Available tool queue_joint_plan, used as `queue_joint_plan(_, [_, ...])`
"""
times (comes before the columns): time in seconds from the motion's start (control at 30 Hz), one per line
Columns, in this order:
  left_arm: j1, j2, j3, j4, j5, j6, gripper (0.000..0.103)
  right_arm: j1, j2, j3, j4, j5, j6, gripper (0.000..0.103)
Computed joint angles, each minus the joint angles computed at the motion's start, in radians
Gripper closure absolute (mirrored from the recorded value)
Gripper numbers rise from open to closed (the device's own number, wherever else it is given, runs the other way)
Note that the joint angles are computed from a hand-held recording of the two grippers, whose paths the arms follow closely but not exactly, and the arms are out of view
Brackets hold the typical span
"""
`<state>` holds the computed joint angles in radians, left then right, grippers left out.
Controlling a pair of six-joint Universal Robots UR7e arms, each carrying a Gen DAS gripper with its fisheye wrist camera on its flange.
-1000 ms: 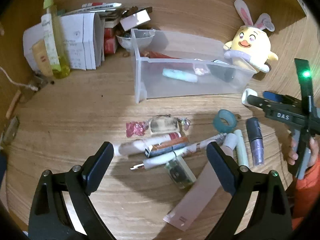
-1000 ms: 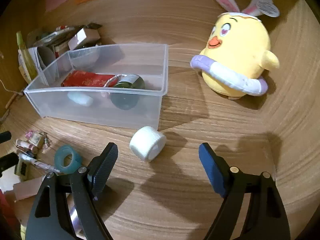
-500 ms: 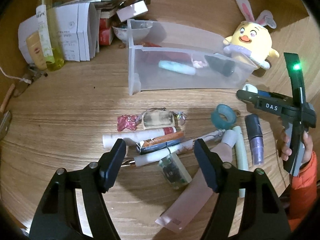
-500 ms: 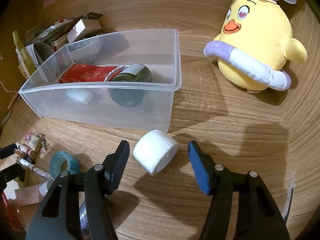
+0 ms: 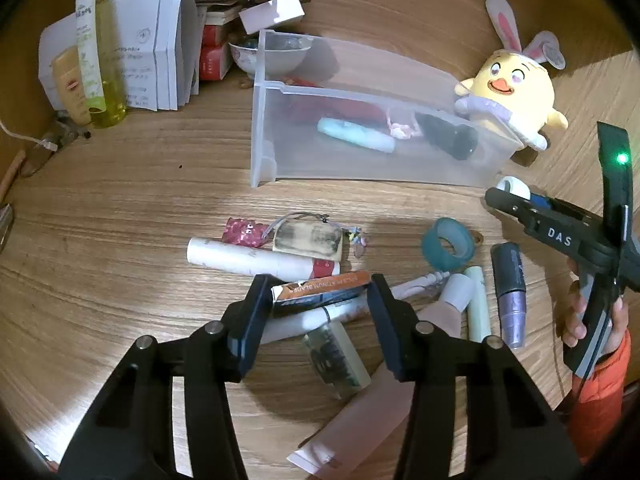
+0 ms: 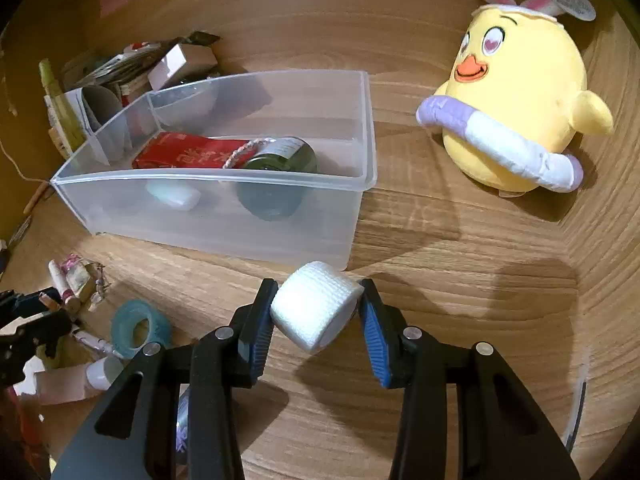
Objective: Organize objects
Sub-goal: 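Carry the tape roll and brown box into the clear box and release them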
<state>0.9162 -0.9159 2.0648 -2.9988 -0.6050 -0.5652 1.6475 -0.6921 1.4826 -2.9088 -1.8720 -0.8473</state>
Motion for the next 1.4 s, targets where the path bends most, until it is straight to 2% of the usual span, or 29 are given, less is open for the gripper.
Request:
queue_joint_plan(0.33, [-0.025, -0.010, 0.008, -0.038, 0.028, 0.026, 0.055, -0.001, -0.057, 0.072, -0.025, 0.059, -0.022, 0.066])
queue_joint_plan(0.8, [-0.052, -0.009, -0.012, -0.182, 0.082, 0.165, 0.055, 0.018, -0.124, 0.145, -0.065, 0.136, -0.035, 0.066])
queue_joint_plan(1.17, [-0.063, 0.000, -0.053, -0.295, 0.118, 0.306, 0.055, 0.047, -0.128, 0.136, -0.093, 0.204, -0.036, 0.066])
queue_joint_plan(1.4, [-0.051, 0.011, -0.099, -0.318, 0.123, 0.379, 0.055, 0.064, -0.113, 0.108, -0.116, 0.231, -0.038, 0.065])
